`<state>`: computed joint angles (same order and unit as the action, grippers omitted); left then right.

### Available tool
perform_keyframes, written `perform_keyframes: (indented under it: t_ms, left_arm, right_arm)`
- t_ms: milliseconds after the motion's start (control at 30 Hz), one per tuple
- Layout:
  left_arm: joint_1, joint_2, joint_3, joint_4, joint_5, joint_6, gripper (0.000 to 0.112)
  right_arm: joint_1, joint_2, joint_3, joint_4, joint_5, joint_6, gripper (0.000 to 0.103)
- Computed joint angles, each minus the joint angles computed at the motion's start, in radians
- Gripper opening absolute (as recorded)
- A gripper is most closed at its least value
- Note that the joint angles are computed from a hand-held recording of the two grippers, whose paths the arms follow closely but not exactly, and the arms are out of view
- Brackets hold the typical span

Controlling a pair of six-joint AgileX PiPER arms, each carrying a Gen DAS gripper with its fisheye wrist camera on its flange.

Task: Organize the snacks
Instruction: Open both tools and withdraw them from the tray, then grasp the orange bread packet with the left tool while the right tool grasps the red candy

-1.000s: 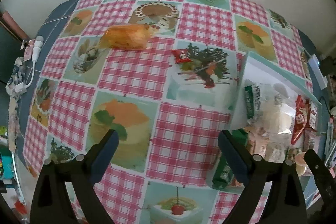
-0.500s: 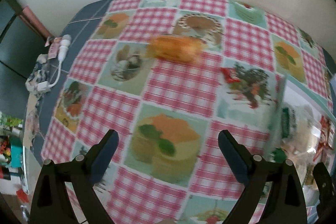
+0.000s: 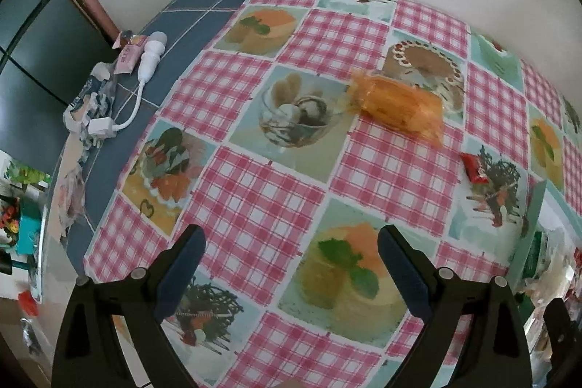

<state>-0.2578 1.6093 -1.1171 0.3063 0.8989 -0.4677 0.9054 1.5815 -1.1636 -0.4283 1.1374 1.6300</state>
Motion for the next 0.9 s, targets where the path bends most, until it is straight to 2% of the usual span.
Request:
perform_keyframes:
  t_ms: [167, 333, 433, 533, 700, 833, 900]
  left_arm:
    - [0.056, 0.044, -0.060, -0.080, -0.006, 0.091, 0.096]
    - [0.101, 0.102, -0.138, -0.182, -0.002, 0.181, 0.096]
    - [0.083, 0.132, -0.176, -0.161, -0.014, 0.186, 0.096]
    - [0.060, 0.168, -0.212, -0.162, -0.028, 0.232, 0.096]
    - [0.086, 0.270, -0.326, -0.248, 0.011, 0.295, 0.096]
    - [0.119, 0.353, -0.428, -0.319, 0.052, 0.318, 0.096]
    - [0.129, 0.381, -0.466, -0.333, 0.059, 0.319, 0.096]
  right_arm:
    - [-0.032, 0.020, -0.025, -0.022, 0.001, -0.020, 0.103]
    - [-0.085, 0.014, -0.011, -0.044, -0.068, -0.036, 0.103]
    - [-0.126, 0.029, -0.018, -0.035, -0.109, -0.071, 0.102]
    - [-0.165, 0.069, -0.053, -0.014, -0.133, -0.141, 0.092]
    - [-0.201, 0.164, -0.150, 0.037, -0.156, -0.264, 0.081]
    - [-0.226, 0.264, -0.253, 0.097, -0.172, -0.364, 0.068]
    - [-0.240, 0.307, -0.296, 0.128, -0.176, -0.402, 0.066]
